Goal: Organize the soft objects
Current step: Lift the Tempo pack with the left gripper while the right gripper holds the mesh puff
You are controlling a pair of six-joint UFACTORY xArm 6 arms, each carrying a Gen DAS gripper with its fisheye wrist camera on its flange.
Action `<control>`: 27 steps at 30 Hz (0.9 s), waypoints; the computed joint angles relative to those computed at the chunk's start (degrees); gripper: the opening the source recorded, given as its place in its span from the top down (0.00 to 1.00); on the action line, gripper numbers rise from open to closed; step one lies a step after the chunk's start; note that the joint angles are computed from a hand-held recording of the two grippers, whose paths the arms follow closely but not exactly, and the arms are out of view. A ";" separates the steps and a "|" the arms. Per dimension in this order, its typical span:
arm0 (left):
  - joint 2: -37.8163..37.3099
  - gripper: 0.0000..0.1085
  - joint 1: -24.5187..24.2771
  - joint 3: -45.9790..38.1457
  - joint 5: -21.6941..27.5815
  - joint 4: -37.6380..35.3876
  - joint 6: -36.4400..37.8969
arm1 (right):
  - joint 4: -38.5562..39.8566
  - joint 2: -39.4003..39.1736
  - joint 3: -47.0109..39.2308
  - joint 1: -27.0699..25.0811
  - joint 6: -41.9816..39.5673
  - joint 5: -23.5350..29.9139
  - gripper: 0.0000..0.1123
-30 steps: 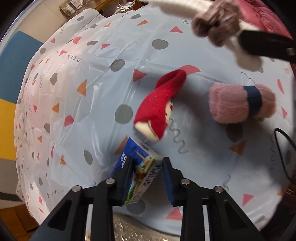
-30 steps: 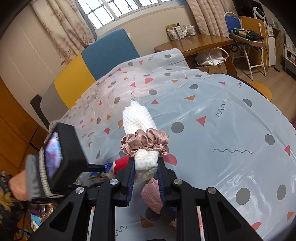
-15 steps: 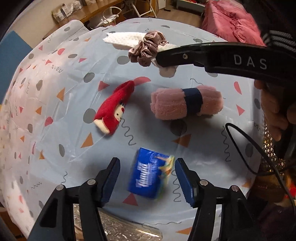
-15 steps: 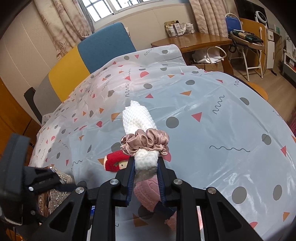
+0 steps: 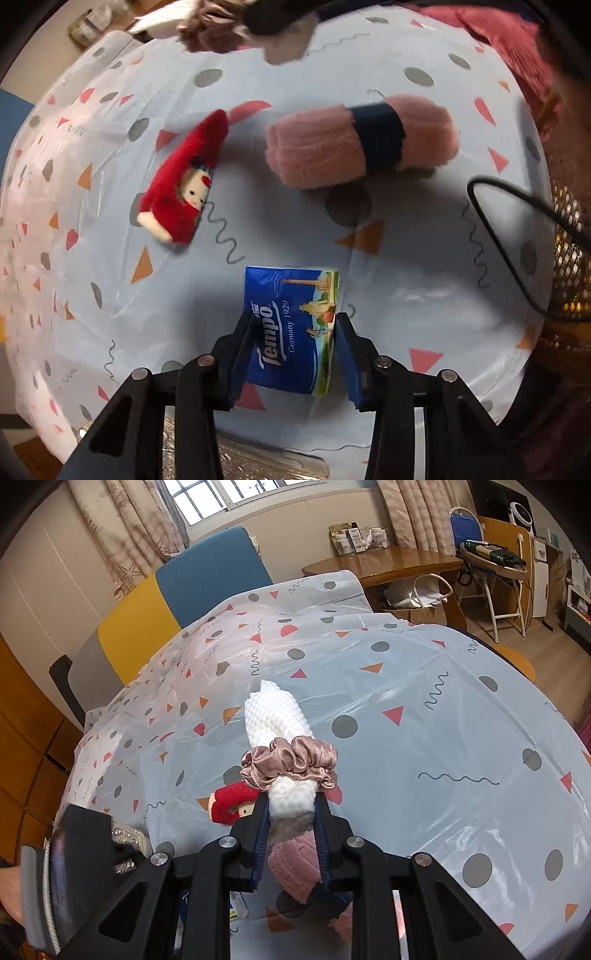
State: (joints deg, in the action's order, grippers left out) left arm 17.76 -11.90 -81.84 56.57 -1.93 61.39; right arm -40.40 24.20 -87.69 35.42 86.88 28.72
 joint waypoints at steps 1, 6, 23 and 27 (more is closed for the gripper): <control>0.28 0.71 0.22 -1.12 1.29 -1.24 -0.33 | 0.08 0.00 0.01 -0.03 0.09 0.10 0.80; -0.24 0.93 1.64 -4.11 2.98 -4.46 -4.07 | 0.35 0.06 -0.08 0.08 0.22 0.70 0.80; 3.44 0.52 0.44 -3.05 -2.15 2.57 -11.68 | 0.22 0.17 -0.45 0.33 0.39 1.69 0.80; 3.08 0.53 0.71 -2.94 -2.45 0.02 -10.29 | -0.24 0.04 -0.17 0.16 0.80 1.09 0.80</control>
